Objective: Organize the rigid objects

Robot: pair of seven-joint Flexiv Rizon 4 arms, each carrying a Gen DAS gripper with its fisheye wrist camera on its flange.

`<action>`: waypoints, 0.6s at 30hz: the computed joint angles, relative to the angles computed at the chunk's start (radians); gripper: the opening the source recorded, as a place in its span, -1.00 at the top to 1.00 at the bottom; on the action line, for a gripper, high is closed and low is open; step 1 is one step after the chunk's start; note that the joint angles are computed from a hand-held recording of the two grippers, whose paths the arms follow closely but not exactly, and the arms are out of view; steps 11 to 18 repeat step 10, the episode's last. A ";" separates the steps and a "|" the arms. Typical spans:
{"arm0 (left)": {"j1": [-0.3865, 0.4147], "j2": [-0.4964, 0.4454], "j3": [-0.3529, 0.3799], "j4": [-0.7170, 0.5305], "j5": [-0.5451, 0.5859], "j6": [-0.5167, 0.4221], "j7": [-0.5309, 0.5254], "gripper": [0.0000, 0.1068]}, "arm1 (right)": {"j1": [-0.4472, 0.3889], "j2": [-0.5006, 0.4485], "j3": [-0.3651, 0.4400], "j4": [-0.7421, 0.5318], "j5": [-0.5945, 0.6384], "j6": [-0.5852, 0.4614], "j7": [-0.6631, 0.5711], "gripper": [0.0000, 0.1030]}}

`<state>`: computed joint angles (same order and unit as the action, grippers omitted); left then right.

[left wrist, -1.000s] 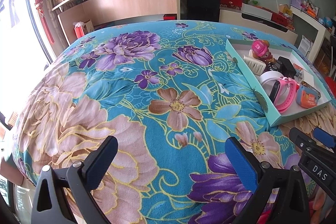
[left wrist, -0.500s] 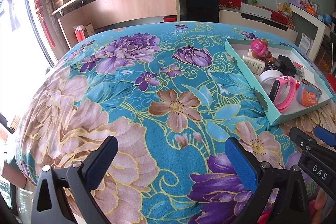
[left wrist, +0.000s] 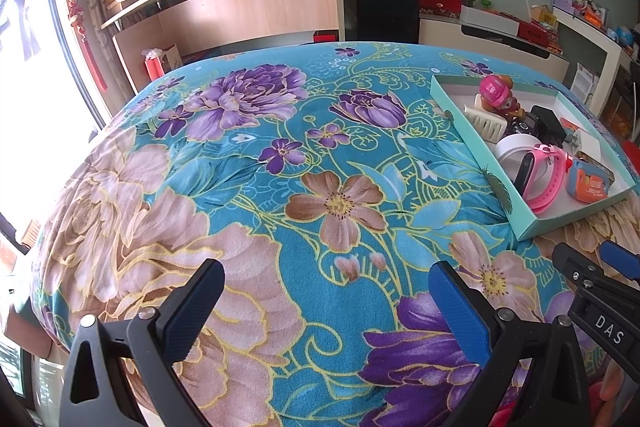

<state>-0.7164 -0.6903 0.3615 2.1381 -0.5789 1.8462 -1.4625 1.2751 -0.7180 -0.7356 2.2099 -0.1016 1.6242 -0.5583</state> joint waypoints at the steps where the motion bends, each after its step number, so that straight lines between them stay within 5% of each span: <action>1: -0.005 -0.001 0.005 -0.001 -0.002 0.000 0.000 -0.93 | 0.000 0.000 0.000 0.000 0.000 0.000 0.000 -0.40; 18: -0.029 -0.009 0.023 -0.004 -0.017 0.004 0.009 -0.93 | -0.001 0.000 0.001 0.000 -0.001 -0.001 -0.002 -0.40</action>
